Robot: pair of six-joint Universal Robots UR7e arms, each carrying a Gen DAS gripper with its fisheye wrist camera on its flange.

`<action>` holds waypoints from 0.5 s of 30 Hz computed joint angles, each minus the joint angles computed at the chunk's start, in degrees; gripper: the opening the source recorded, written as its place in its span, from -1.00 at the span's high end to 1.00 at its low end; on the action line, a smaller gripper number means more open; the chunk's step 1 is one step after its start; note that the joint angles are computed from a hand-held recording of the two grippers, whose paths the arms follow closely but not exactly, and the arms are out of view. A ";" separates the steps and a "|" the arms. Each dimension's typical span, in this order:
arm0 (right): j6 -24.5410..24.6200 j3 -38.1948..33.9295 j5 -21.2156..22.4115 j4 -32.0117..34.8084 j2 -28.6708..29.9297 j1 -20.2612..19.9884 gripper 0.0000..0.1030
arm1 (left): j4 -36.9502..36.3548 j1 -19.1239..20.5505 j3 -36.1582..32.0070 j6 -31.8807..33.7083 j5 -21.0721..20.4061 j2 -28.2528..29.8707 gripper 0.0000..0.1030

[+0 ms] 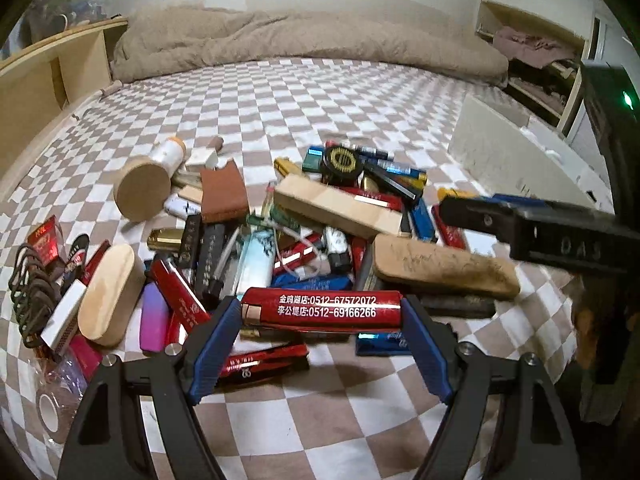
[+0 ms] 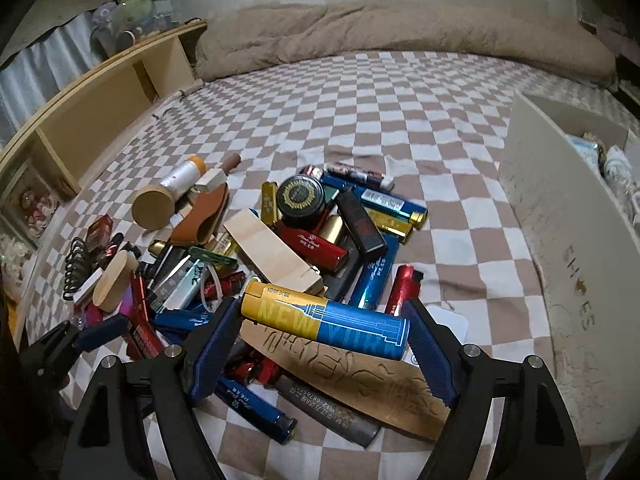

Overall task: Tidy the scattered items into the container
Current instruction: 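Close the right tool on the yellow-blue lighter while the left tool grasps the red lighter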

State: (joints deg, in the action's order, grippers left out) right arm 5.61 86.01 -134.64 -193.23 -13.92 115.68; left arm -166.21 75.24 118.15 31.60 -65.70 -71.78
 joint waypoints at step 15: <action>-4.67 3.04 -4.10 -6.89 -1.51 3.19 -0.59 | -3.57 -2.95 0.80 -1.92 -2.11 -3.05 -0.56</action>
State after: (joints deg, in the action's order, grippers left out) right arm 0.94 89.05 -138.73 -200.12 -15.43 118.87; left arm -169.77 72.29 118.95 29.68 -67.81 -74.84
